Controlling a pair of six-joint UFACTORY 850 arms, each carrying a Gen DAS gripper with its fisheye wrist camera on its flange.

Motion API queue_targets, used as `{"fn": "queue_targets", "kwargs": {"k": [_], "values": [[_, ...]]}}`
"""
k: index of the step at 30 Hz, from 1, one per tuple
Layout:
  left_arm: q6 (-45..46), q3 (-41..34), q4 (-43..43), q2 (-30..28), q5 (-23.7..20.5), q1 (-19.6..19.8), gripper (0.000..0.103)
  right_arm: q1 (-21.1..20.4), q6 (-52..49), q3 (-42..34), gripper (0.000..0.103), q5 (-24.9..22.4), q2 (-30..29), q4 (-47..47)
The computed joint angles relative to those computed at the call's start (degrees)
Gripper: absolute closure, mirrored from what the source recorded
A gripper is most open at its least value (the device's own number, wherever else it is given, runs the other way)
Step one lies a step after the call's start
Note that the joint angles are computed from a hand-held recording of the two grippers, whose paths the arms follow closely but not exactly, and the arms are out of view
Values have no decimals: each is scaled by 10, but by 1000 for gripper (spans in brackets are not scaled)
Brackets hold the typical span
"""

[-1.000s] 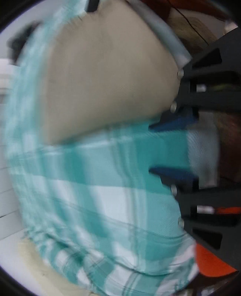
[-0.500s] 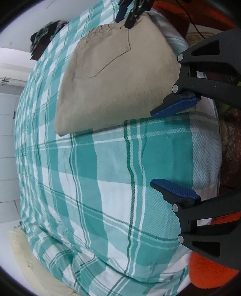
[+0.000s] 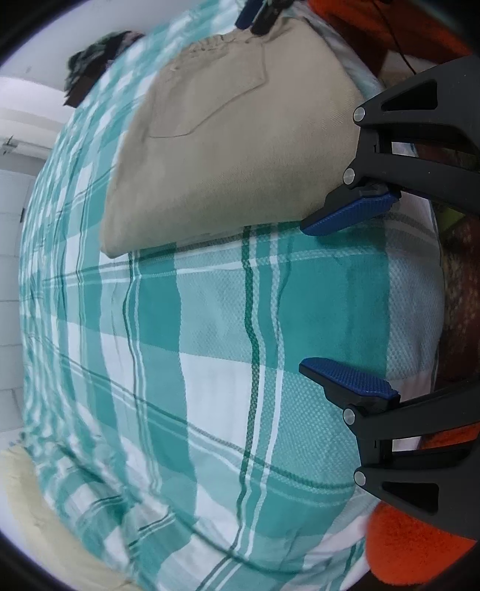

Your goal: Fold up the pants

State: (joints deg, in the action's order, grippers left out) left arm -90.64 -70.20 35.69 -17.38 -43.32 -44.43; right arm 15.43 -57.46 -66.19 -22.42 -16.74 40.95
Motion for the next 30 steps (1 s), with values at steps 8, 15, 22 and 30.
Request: {"fn": "queue_targets", "kwargs": {"k": [8,15,22,30], "values": [[134,29,-199,11,183,88,24,-130,82,-153,27,-305,-130,183],[115,33,-162,35,200,95,26,-128,117,-227,38,-441,-213,145],[483,15,-493,-1,254,108,24,-118,139,-251,39,-454,-234,116],[461,-103,-373,-56,168,91,87,-63,119,-237,59,-336,-183,12]]}}
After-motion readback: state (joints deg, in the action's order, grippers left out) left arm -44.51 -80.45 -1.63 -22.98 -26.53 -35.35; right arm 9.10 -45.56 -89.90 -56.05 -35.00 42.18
